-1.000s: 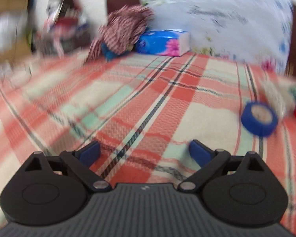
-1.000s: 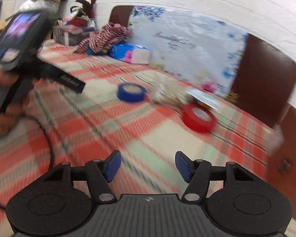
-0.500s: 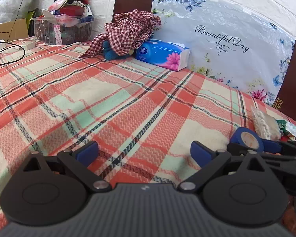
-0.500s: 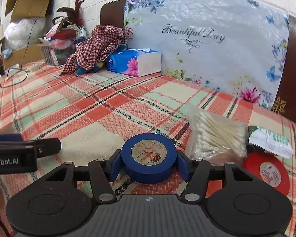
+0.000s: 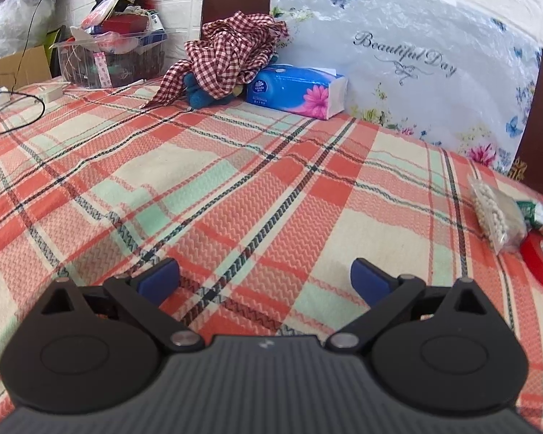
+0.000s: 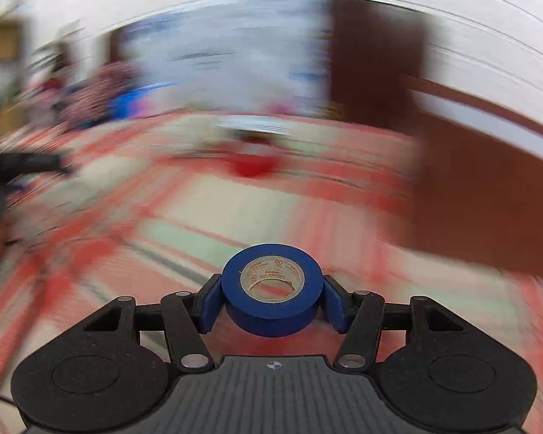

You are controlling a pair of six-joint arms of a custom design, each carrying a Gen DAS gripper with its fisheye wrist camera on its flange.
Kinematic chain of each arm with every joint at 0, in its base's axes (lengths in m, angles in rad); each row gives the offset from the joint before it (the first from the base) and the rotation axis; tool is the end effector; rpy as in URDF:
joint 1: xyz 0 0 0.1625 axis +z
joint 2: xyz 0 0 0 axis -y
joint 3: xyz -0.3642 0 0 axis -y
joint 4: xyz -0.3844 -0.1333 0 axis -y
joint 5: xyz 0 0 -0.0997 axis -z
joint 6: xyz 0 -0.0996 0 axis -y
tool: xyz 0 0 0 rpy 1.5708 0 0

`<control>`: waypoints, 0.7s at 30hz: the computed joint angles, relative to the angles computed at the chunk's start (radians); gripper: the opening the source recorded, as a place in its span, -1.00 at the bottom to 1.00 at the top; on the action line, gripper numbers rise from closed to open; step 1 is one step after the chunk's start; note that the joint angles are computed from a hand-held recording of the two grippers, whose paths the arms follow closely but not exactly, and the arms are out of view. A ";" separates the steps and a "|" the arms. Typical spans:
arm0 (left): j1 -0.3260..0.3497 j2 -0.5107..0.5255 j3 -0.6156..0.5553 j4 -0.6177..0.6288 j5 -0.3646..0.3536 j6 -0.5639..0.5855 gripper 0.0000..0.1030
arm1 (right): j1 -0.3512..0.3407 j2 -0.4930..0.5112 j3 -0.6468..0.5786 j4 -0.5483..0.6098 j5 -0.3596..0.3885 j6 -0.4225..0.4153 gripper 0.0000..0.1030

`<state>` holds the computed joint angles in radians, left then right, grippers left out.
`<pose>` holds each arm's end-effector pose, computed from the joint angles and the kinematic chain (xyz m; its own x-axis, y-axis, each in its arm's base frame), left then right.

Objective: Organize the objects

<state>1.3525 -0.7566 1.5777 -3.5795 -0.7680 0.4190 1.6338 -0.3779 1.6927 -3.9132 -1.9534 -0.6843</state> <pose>0.0640 -0.6577 0.1978 -0.7186 -0.3090 -0.6230 0.4087 0.5372 -0.7378 0.1316 -0.5593 -0.0374 -0.7124 -0.1242 0.6907 -0.6232 0.5644 -0.5414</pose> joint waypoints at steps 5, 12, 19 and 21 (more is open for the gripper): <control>-0.058 -0.008 0.034 0.103 0.065 -0.002 0.88 | -0.053 -0.056 0.115 -0.158 -0.021 0.101 0.24; -0.209 -0.120 0.241 0.428 -0.287 -0.112 0.67 | -0.030 -0.005 0.089 -0.209 -0.062 -0.053 0.36; -0.294 -0.062 0.164 0.767 -0.442 -0.161 0.43 | -0.051 -0.017 0.113 -0.226 -0.012 -0.027 0.35; -0.297 -0.040 0.139 0.816 -0.438 -0.175 0.29 | -0.054 -0.021 0.119 -0.226 -0.003 -0.018 0.36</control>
<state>1.0552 -0.7969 1.7167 -2.7636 -1.2064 0.2439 1.5794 -0.3991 1.8118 -4.1388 -1.9559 -0.7023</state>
